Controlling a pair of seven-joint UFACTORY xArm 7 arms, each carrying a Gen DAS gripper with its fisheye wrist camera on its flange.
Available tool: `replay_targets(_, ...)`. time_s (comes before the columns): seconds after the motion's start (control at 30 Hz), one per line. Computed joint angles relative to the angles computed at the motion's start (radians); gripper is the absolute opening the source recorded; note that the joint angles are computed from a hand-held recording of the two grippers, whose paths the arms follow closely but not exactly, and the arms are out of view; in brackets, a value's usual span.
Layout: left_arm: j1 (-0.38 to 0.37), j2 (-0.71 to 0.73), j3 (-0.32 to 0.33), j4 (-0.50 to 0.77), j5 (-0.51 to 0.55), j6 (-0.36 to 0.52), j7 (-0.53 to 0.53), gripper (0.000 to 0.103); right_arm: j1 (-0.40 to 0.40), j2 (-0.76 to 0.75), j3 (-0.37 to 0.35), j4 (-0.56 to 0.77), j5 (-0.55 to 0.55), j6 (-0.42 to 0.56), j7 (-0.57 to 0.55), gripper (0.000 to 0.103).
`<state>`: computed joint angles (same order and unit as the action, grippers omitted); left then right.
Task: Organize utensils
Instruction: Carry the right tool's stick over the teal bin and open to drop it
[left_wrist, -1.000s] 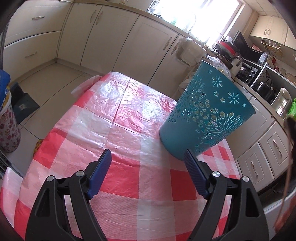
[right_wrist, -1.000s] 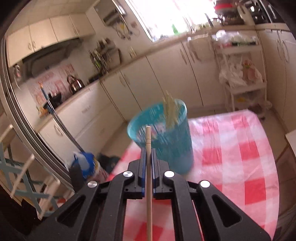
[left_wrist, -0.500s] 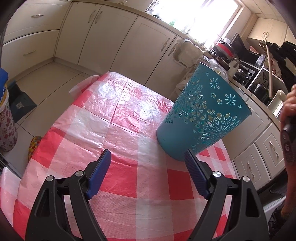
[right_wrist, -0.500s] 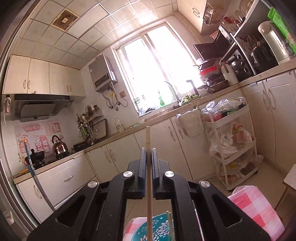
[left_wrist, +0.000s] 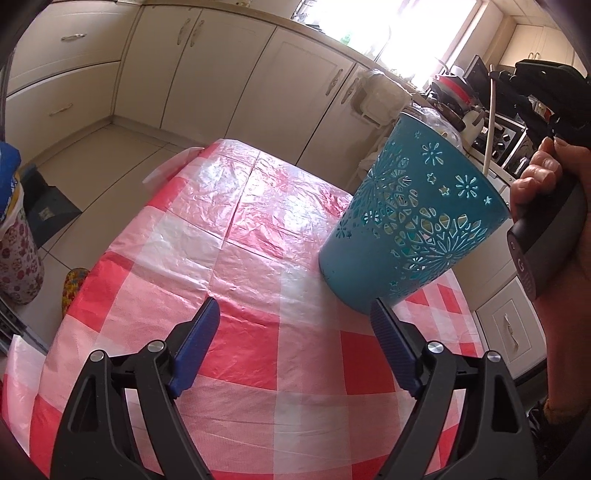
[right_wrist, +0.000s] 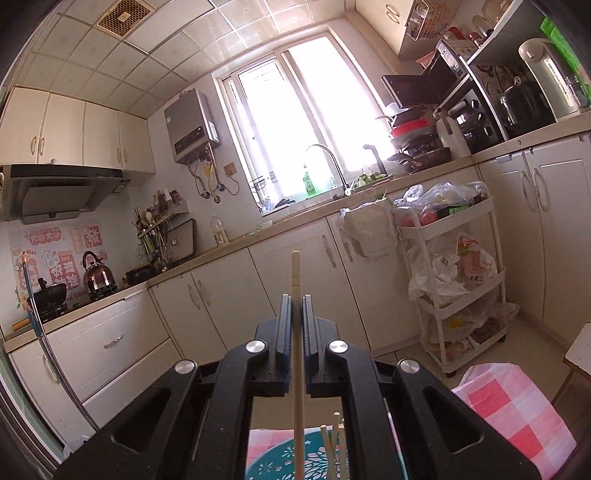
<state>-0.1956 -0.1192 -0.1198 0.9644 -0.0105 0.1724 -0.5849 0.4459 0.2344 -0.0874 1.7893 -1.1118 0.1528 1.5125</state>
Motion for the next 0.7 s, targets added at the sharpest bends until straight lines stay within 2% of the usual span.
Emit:
replay_targets(0.23, 0.002, -0.001, -0.001, 0.003, 0.013, 0.011, -0.007, 0.081, -0.013, 0.015, 0.022, 0.009, 0.121, 0.003, -0.135, 0.006)
replay_targets(0.5, -0.001, 0.000, 0.000, 0.002, 0.005, 0.011, -0.001, 0.081, -0.020, 0.001, 0.048, -0.033, 0.324, -0.004, -0.347, 0.007)
replay_targets(0.7, -0.007, 0.000, 0.004, 0.000, -0.017, 0.008, 0.016, 0.081, -0.022, -0.066, 0.055, -0.129, 0.392, -0.018, -0.405, 0.007)
